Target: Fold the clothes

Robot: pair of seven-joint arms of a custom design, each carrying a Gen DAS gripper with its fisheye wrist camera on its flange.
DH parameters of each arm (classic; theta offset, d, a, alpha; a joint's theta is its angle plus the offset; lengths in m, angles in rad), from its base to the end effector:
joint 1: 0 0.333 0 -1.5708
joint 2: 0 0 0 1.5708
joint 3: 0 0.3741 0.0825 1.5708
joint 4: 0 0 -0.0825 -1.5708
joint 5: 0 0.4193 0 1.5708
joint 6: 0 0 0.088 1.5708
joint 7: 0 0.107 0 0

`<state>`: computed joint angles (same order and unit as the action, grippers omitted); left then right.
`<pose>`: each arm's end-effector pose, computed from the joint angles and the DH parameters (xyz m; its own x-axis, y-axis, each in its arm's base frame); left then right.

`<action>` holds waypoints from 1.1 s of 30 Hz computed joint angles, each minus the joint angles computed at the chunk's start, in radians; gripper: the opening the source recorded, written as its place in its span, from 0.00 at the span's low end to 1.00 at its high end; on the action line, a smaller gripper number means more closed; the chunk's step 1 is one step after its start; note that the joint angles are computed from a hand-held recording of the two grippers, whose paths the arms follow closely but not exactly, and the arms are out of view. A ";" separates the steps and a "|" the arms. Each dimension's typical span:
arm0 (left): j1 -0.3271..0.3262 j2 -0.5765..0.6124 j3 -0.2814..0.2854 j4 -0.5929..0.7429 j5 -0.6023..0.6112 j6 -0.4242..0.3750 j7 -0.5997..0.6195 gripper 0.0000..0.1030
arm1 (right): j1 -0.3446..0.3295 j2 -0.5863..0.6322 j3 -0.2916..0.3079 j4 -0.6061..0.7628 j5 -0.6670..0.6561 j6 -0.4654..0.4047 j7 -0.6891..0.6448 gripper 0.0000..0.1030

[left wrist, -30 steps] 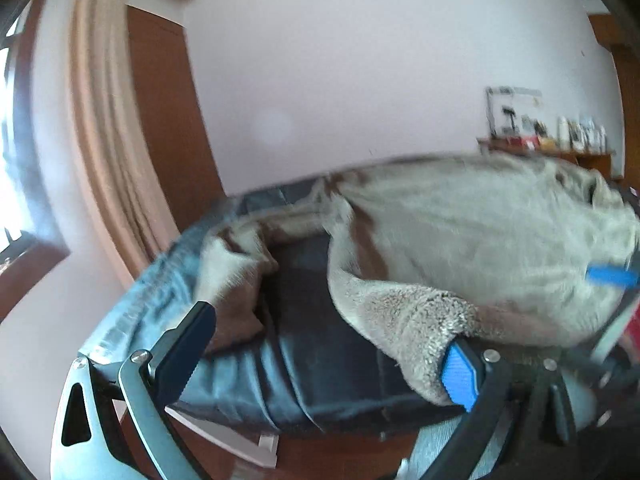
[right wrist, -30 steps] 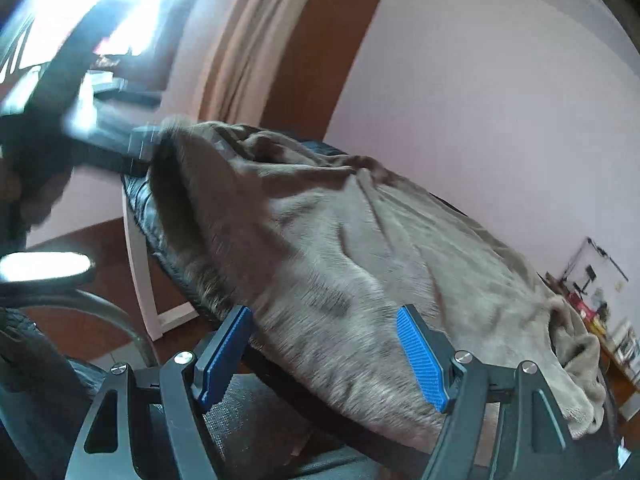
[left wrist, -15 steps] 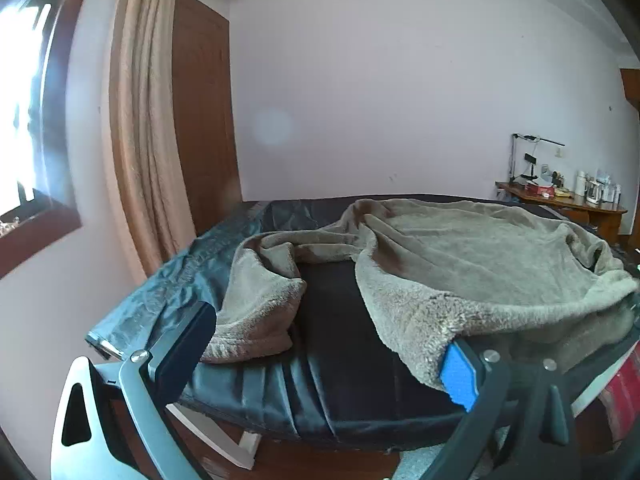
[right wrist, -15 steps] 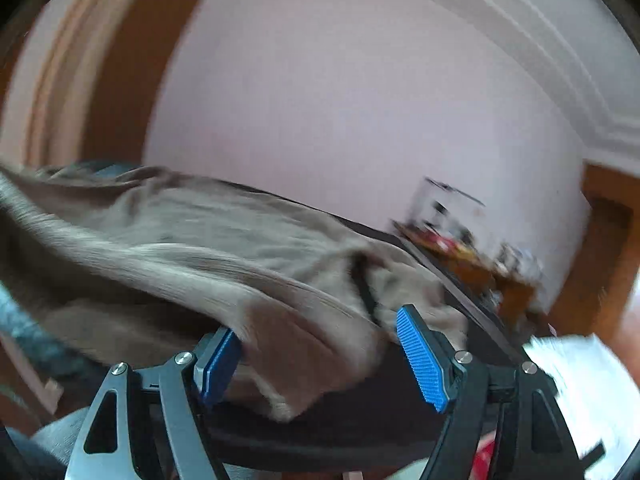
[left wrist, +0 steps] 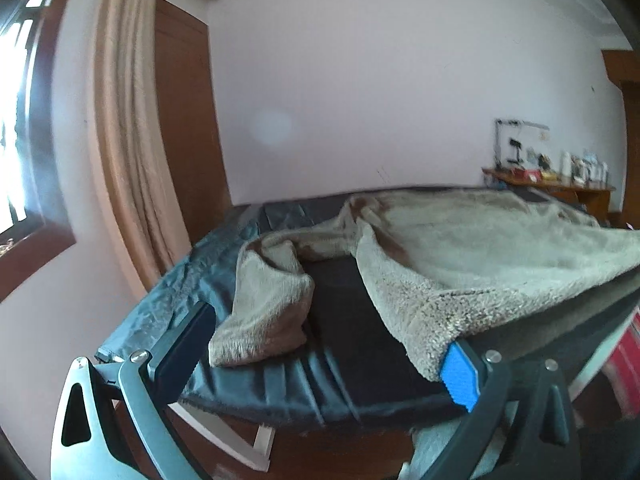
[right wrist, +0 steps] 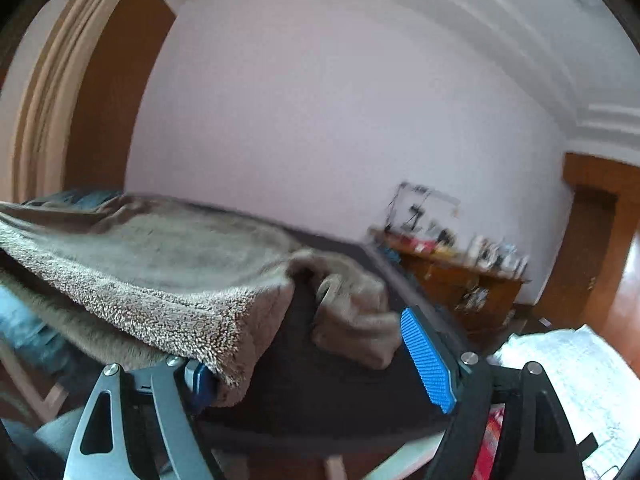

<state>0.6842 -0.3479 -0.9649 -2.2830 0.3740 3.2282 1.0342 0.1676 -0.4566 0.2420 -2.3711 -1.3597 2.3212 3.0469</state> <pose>0.4968 -0.2442 0.5934 -0.2087 -0.9704 -0.1214 -0.3776 0.1945 -0.9053 0.4253 0.1824 0.5868 -0.4011 -0.8729 0.2777 -0.3968 -0.1077 -0.9116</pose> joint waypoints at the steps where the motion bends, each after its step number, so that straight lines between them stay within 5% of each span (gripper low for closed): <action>1: -0.046 0.022 0.040 -0.004 0.009 -0.011 0.026 1.00 | 0.010 -0.008 -0.005 -0.013 0.028 0.004 -0.029 0.79; 3: -0.113 0.064 0.088 -0.005 0.047 -0.043 0.069 1.00 | 0.017 -0.006 0.002 -0.030 0.074 -0.023 -0.080 0.79; 4: -0.108 0.074 0.069 -0.005 0.052 -0.063 0.104 1.00 | 0.020 0.000 0.002 -0.036 0.097 -0.031 -0.101 0.79; 10: 0.151 -0.002 -0.180 0.012 0.300 -0.096 0.018 1.00 | 0.031 0.025 -0.030 -0.057 0.216 0.002 -0.266 0.79; 21: 0.064 0.012 -0.079 -0.057 0.351 -0.006 0.167 0.99 | 0.008 -0.041 -0.050 -0.116 0.361 0.170 -0.517 0.79; 25: -0.120 0.078 0.103 -0.083 0.316 0.049 0.262 1.00 | -0.022 -0.088 -0.040 -0.146 0.367 0.282 -0.554 0.79; 33: -0.593 0.117 0.588 -0.108 0.348 0.181 0.271 1.00 | -0.147 -0.095 0.004 -0.118 0.383 0.598 -0.475 0.81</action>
<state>0.0911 -0.2304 -0.3771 -2.3910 0.7219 3.4096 1.3050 0.0204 -0.5514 0.2462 -2.4895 -0.9767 2.9194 2.5717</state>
